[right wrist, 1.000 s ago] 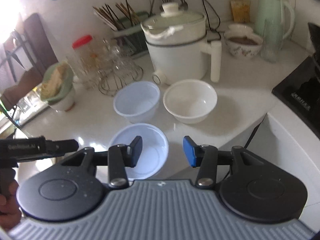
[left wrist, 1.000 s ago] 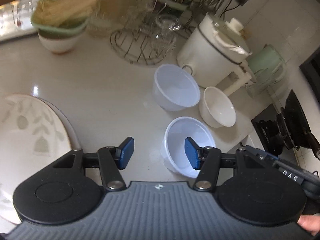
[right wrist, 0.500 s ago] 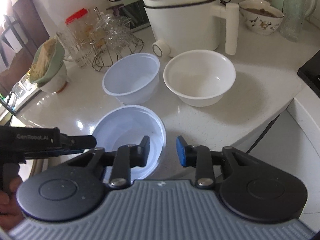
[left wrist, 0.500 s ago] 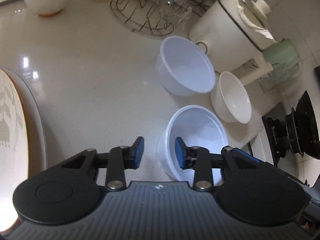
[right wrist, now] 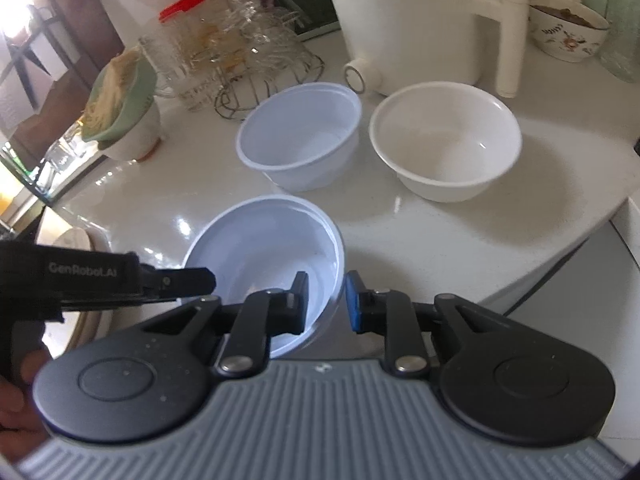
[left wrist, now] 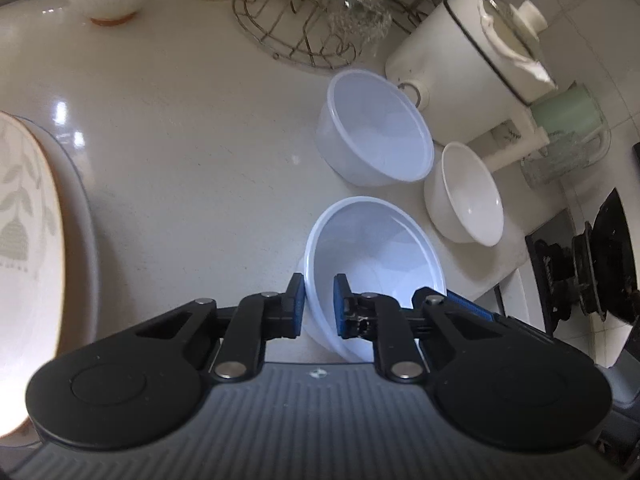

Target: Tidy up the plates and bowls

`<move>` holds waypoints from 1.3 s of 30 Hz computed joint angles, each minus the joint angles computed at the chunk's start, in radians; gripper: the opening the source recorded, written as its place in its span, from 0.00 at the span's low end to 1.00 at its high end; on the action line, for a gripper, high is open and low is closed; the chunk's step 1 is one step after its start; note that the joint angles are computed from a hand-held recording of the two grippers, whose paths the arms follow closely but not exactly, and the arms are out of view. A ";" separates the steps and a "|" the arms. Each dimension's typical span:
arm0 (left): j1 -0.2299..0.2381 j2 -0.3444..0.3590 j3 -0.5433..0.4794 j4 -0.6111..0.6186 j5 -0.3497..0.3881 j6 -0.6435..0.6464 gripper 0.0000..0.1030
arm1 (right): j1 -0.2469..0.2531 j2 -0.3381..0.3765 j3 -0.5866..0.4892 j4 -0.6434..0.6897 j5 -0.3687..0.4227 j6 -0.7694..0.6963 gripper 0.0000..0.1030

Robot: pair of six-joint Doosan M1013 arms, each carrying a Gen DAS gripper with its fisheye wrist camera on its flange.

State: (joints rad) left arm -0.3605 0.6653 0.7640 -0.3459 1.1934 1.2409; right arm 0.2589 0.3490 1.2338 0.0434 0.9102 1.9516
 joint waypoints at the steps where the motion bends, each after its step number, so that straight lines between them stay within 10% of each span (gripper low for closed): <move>1: 0.001 -0.006 0.004 0.005 -0.004 0.002 0.17 | -0.001 0.002 -0.005 0.012 -0.007 -0.008 0.22; 39: 0.047 -0.068 0.094 0.197 -0.107 -0.136 0.18 | 0.040 0.136 -0.199 0.100 0.038 -0.184 0.24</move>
State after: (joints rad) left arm -0.3131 0.5978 0.8581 -0.1494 1.0863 1.1050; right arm 0.2984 0.4855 1.0344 0.1434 0.9482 1.7672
